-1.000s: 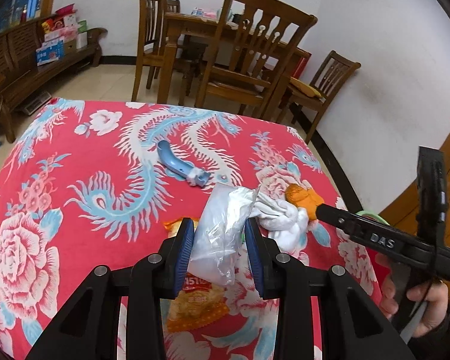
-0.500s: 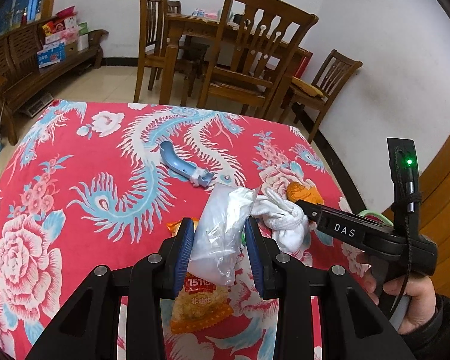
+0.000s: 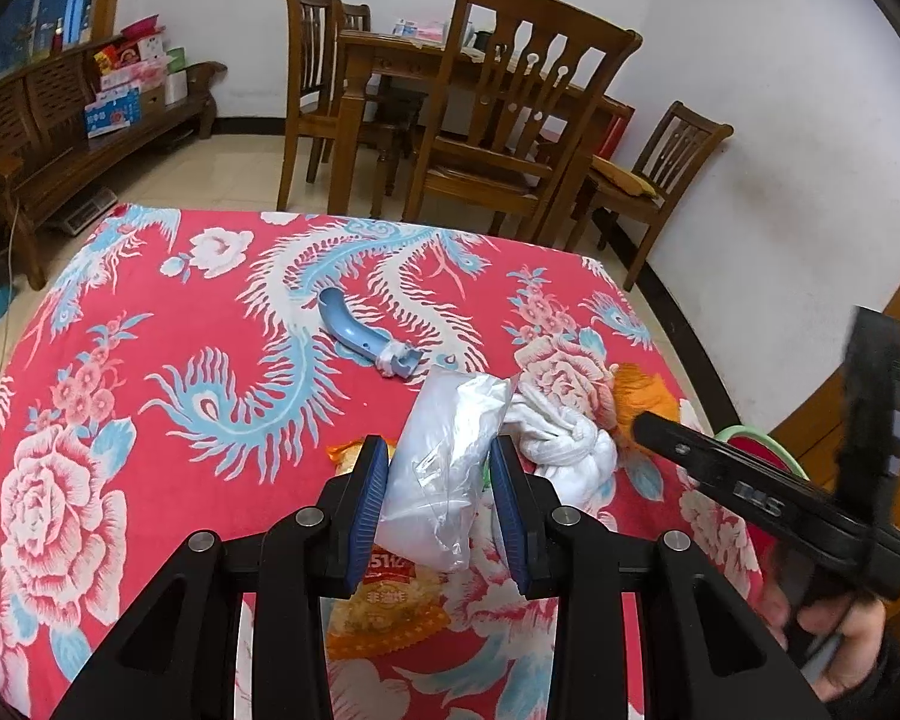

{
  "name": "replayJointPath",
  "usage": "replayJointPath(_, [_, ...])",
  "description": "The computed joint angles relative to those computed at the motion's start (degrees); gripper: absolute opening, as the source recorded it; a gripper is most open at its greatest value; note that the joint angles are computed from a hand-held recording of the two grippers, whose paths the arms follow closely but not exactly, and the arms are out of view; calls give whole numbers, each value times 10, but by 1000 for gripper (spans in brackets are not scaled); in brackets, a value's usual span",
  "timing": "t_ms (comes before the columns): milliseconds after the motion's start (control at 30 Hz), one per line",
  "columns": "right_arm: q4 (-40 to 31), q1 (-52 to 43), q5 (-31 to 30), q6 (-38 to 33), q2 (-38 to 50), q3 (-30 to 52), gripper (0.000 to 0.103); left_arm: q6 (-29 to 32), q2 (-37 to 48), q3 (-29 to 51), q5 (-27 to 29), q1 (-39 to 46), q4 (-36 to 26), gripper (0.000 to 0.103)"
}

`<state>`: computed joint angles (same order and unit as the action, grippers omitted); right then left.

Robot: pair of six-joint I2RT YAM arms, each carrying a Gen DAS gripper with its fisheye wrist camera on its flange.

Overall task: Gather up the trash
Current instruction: 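Carry the plastic bag and orange wrapper over the red bucket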

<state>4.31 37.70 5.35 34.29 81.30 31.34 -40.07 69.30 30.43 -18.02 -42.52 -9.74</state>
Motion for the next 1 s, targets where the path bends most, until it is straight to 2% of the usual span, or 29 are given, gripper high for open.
replayJointPath(333, [-14, 38, 11, 27, -169, -82, 27, -21, 33, 25, -18, -35, -9, 36])
replayJointPath(1000, [-135, 100, 63, 77, -374, -138, 27, -56, 22, 64, -70, -126, -54, 36])
